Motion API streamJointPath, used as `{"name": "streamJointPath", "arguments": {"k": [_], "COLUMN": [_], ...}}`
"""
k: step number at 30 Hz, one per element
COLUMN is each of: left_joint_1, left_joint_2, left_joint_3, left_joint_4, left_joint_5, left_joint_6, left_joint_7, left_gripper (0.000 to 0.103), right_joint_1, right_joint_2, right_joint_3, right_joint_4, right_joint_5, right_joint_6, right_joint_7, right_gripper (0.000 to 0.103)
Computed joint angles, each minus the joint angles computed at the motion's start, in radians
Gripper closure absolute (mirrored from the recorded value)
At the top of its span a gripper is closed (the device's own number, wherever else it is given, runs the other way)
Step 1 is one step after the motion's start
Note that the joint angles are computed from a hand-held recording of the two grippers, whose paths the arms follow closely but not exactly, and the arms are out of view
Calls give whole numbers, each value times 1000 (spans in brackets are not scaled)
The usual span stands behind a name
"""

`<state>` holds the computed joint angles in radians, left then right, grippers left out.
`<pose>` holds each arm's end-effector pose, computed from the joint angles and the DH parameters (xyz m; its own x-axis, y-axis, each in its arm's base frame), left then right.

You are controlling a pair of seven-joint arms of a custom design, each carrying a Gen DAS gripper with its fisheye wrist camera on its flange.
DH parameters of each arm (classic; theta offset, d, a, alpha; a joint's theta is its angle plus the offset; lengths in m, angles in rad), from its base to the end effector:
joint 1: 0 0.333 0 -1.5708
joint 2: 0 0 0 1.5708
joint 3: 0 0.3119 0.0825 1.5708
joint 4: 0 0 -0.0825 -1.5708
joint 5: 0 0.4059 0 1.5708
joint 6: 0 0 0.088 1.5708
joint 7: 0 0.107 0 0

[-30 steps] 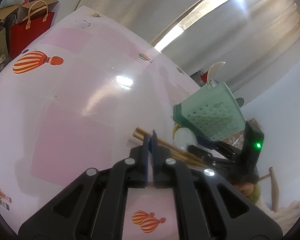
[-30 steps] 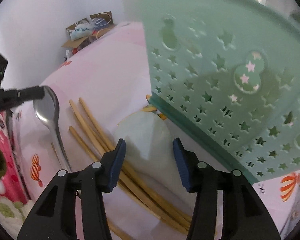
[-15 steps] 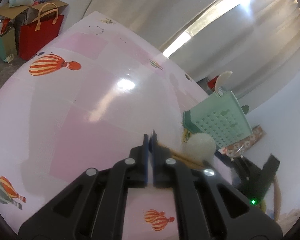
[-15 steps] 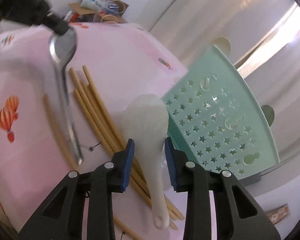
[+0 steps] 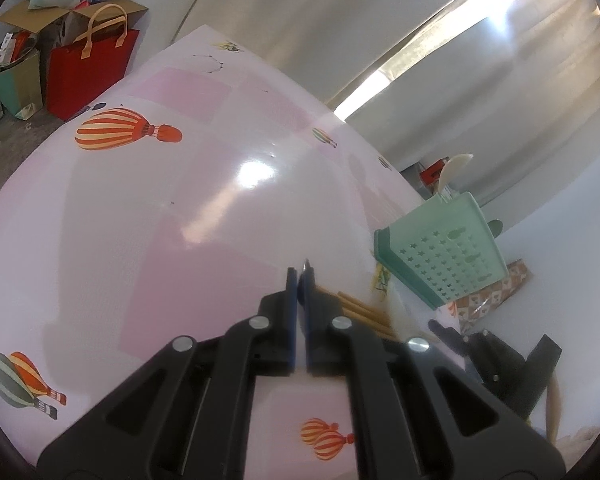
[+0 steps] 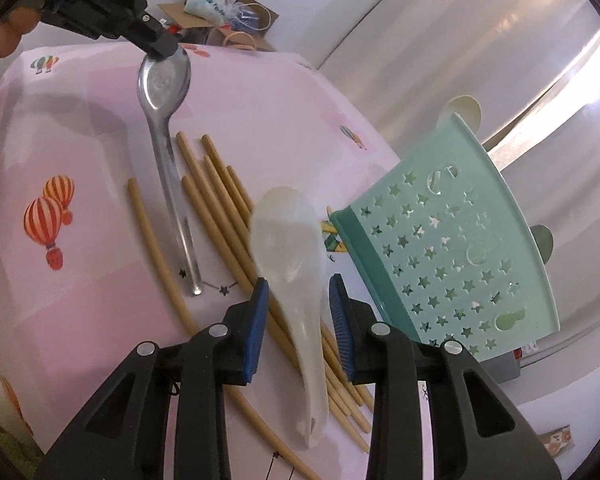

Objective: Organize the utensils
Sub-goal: 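Grasp the white spoon by its handle with the right tool and lift it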

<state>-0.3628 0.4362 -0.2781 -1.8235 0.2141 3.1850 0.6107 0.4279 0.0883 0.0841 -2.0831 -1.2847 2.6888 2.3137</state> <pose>0.5715 -0.4188 0.4031 -0.0617 -0.7715 0.6333 -0.7870 -0.3526 -0.5062 0.5147 0.3240 0.4069 0.4402 -0.6656 0.6027 -0.4277 -0.7456 -0.5110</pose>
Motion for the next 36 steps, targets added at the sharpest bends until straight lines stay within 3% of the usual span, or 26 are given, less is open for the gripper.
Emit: {"name": "streamJointPath", "arguments": {"k": [9,20,22,26,32,36], "left_joint_1": [-1,-60,-80,-115,-166,-165], "left_joint_2": [-15,-56,-65,-80,-104,-111], "left_joint_3": [10,95,121,166,229,231], "left_joint_4": [-25,-66,-73,-83,-97,-91], "left_joint_5": [0,21,28,45,73,74], "left_joint_6": [10,27,30,35,52,69], "left_joint_7": [-15,-72,-88,-117,-157,-159], "left_gripper": [101,101,101,101,101,101], "right_joint_1": [-5,10,13,23,18,-13], "right_joint_2": [11,42,56,72,38,-5], "right_joint_3": [0,-15,-21,-31,-41,-35], "right_joint_4": [-1,20,32,43,23,-2], "right_joint_5": [0,-18,-19,-2,-77,-83], "right_joint_6": [43,81,83,62,80,116], "right_joint_7": [-15,13,28,37,171,245], "right_gripper": [72,72,75,93,99,101]}}
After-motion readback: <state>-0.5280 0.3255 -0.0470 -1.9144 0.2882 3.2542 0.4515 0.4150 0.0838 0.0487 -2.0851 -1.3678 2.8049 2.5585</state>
